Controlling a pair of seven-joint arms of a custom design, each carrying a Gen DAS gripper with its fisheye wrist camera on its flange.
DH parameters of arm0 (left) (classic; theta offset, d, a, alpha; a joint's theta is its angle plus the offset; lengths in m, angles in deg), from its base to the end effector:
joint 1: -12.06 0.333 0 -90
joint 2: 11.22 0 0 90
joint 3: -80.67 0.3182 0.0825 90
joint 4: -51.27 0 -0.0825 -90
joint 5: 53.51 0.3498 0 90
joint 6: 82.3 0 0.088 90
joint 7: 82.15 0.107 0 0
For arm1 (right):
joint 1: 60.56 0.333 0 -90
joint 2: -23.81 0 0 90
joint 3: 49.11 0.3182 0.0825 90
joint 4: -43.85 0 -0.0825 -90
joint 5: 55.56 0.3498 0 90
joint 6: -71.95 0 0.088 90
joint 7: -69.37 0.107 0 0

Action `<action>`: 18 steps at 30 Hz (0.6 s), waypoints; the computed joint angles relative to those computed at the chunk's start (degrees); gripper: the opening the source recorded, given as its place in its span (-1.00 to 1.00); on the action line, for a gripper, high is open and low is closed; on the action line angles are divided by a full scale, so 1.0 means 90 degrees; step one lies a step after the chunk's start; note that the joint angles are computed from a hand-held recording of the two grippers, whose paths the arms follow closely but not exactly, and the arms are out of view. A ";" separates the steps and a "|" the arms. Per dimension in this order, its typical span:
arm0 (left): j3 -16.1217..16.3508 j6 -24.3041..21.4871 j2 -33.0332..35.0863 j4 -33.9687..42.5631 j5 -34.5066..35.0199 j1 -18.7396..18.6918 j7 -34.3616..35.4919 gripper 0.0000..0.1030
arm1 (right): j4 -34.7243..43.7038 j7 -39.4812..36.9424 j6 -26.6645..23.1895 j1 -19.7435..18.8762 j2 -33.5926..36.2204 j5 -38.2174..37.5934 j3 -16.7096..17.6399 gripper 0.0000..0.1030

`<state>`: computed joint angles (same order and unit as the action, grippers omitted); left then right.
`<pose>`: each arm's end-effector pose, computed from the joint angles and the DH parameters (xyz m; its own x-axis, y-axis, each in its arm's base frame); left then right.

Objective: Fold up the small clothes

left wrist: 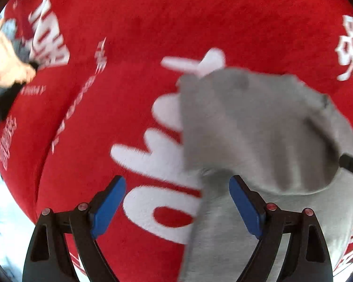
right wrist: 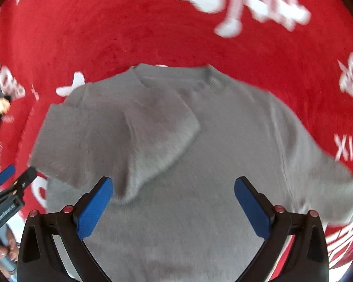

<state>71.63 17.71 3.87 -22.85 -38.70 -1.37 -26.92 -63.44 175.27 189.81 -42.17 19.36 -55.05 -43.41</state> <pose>0.5843 -0.2004 0.6212 0.2113 -0.9748 -0.0710 -0.9433 -0.1844 -0.2761 0.4827 0.2183 0.5786 0.1487 -0.9863 -0.0718 -0.9603 -0.1267 -0.2486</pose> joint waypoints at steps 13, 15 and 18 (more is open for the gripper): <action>0.0203 0.0395 0.0528 0.0255 -0.0132 0.0116 -0.0504 0.74 | -0.0631 -0.0159 0.1374 -0.0420 -0.0318 0.1481 -0.0417 -0.72; 0.0193 0.0472 0.0425 0.0038 -0.0170 0.0190 -0.0457 0.74 | -0.0926 -0.0252 0.1524 -0.0552 -0.0475 0.1721 -0.0551 -0.72; 0.0176 0.0653 0.0321 -0.0213 -0.0247 0.0266 -0.0497 0.74 | -0.1397 -0.0182 0.1124 -0.0809 -0.0485 0.2753 -0.0875 -0.64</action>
